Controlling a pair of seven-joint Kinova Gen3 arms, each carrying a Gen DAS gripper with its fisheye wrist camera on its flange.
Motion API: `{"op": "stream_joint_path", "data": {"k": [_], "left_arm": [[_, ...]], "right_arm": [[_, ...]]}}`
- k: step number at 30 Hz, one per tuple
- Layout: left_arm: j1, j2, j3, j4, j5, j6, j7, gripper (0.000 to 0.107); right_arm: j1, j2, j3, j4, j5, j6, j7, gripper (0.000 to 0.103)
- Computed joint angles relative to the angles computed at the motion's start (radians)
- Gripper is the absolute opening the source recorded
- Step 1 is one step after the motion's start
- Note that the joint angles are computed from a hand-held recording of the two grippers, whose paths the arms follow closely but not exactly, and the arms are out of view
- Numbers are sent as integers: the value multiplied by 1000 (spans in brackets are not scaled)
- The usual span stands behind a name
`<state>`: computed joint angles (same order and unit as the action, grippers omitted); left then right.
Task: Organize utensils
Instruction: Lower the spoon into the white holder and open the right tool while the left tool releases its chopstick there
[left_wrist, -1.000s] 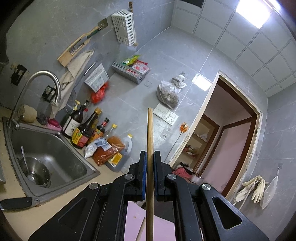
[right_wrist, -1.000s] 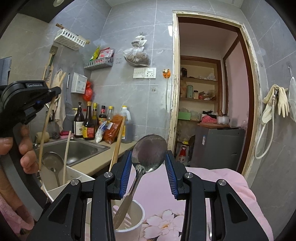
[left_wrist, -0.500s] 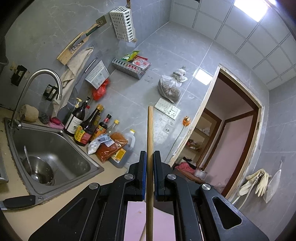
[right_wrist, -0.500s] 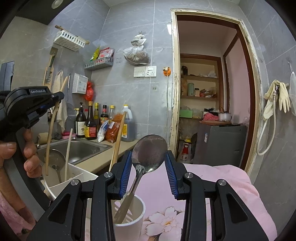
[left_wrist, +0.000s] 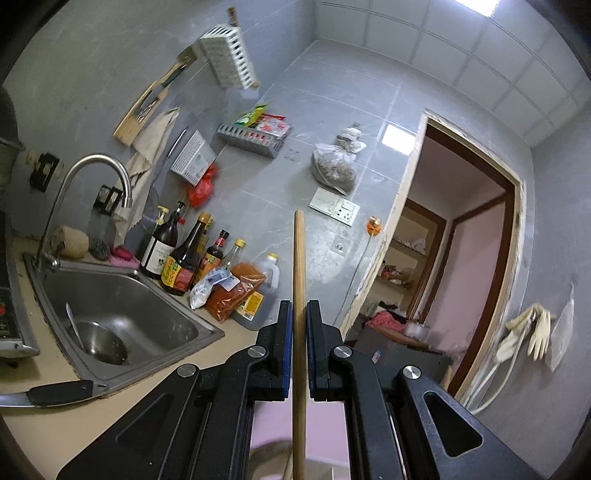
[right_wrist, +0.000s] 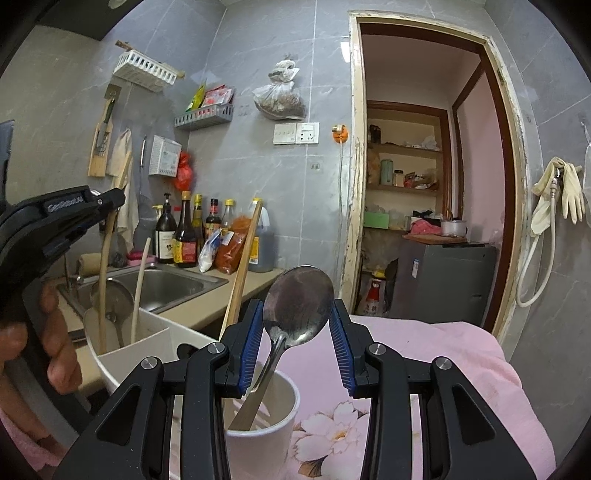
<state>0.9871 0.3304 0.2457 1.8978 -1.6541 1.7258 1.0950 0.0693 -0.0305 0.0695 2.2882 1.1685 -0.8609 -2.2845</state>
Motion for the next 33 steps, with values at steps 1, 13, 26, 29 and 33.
{"op": "stream_joint_path", "data": {"k": [1,13,26,29,33], "left_arm": [[7,10,3,-5,4,6,-11,5],[53,52,4,-34,82,-71,-93,5],[59,-26,32,-5,125,-151,-92,26],[64,-26,42,-35,133,-151,-169,31],[81,-10,38,-88,145,-145,-247,54]], "right_arm": [[0,0,0,-1,8,2,-6,35],[5,-12,5,-7,101,7,-71,35],[62,2,41,-40,193,-113,-171,50],[91,-1,57,-50,193,-149,-189,56],[139,1,86,-65,185,-210,-207,73]]}}
